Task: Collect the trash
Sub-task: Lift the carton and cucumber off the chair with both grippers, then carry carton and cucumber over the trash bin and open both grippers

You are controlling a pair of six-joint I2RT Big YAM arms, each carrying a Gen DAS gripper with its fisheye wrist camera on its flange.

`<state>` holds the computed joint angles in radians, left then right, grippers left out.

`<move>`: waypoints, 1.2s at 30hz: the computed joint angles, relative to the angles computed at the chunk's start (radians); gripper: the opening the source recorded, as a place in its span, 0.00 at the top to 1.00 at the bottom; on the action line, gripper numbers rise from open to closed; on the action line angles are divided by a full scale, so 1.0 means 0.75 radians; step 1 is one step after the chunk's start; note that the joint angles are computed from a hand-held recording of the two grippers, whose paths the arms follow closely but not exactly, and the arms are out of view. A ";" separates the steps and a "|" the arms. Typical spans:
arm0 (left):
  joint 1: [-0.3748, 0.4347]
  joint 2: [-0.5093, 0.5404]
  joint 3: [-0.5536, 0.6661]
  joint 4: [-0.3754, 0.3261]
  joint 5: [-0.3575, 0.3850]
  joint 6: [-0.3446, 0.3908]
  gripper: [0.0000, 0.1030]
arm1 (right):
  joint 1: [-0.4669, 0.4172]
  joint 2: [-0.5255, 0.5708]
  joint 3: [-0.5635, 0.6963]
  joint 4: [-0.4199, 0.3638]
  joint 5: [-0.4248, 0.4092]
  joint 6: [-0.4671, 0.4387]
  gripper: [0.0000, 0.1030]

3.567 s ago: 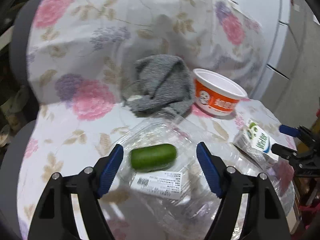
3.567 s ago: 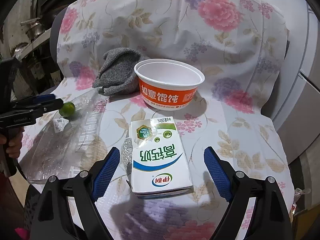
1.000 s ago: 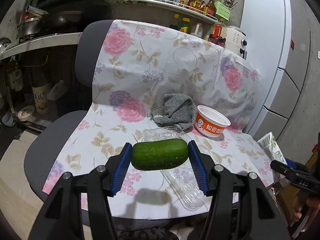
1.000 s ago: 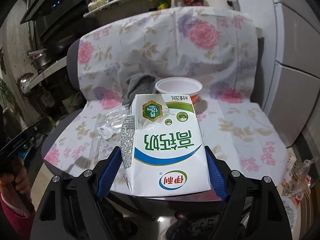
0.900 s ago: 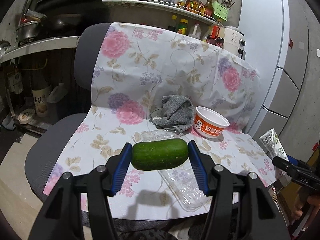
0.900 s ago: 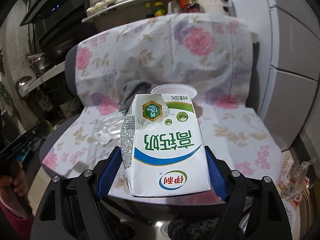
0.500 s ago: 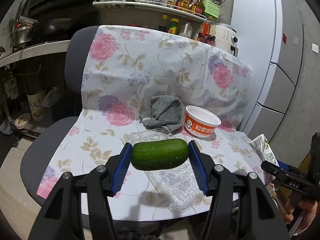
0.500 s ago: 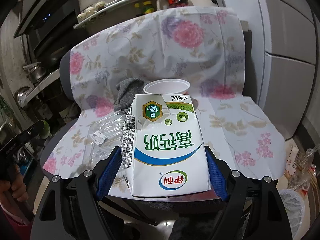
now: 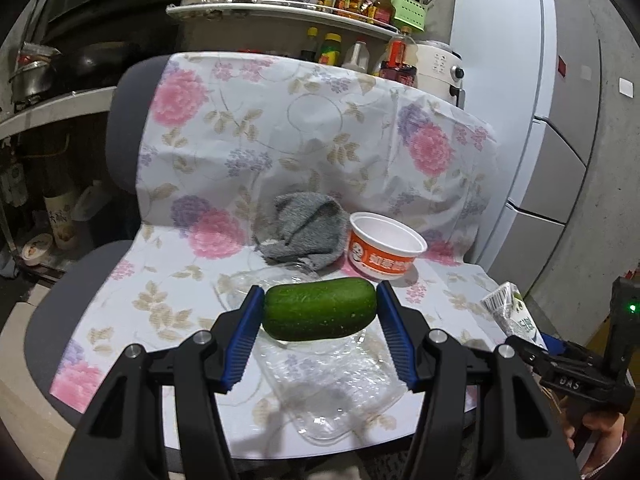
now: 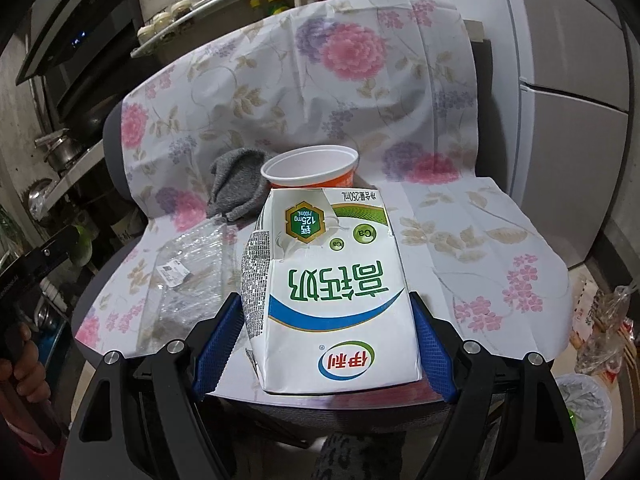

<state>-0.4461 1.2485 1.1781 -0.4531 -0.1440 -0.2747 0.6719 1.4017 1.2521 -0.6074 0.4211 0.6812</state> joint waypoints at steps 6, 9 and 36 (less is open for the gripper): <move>0.009 0.034 0.023 0.001 0.025 0.023 0.46 | -0.018 0.014 0.009 0.005 -0.011 0.017 0.22; 0.008 0.036 0.017 0.014 0.020 0.016 0.46 | -0.017 0.040 0.038 -0.010 -0.019 -0.008 0.22; -0.251 0.116 0.049 0.135 0.176 0.105 0.46 | -0.025 -0.228 -0.165 -0.003 0.120 -0.101 0.22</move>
